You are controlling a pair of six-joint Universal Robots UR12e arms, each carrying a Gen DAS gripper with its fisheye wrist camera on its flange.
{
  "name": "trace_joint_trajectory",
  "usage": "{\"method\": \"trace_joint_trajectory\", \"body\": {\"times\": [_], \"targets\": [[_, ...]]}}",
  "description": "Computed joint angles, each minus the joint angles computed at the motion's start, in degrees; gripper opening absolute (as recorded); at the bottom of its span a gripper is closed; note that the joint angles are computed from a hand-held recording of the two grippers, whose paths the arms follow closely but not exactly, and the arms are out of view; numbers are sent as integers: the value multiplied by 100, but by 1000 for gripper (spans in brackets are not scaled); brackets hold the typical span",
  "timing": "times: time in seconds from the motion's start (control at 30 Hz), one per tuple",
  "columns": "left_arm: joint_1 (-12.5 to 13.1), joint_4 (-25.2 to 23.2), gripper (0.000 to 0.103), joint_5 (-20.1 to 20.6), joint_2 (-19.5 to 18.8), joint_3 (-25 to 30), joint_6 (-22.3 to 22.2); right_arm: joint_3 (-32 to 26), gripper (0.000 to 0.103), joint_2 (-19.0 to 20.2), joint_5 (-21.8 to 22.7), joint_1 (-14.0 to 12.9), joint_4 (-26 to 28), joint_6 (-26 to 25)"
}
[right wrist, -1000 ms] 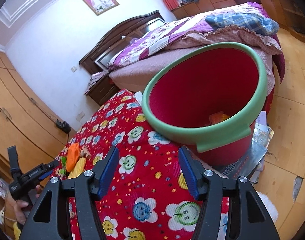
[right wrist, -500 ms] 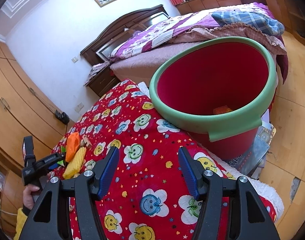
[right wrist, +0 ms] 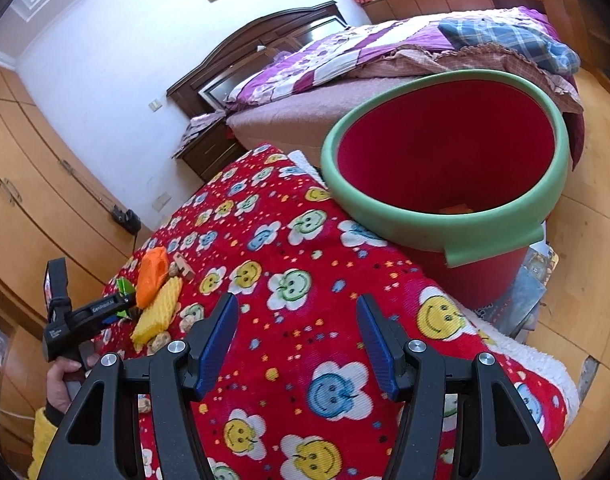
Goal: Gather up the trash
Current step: 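Close the left tool on the green mosquito-coil packet, then lower the right tool onto the yellow foam mesh sleeve and close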
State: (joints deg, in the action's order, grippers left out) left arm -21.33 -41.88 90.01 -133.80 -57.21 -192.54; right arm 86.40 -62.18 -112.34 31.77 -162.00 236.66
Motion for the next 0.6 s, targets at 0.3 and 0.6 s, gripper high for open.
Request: {"method": "trace_joint_trajectory", "body": {"times": [0.3,0.6], "targets": [[115,460,53,133,298,-573,-262,-535,63,246,158,49,440,-411],[197,856,53,59,339,-764,-350,-1350,63,669,352,104,1028,-956]]}}
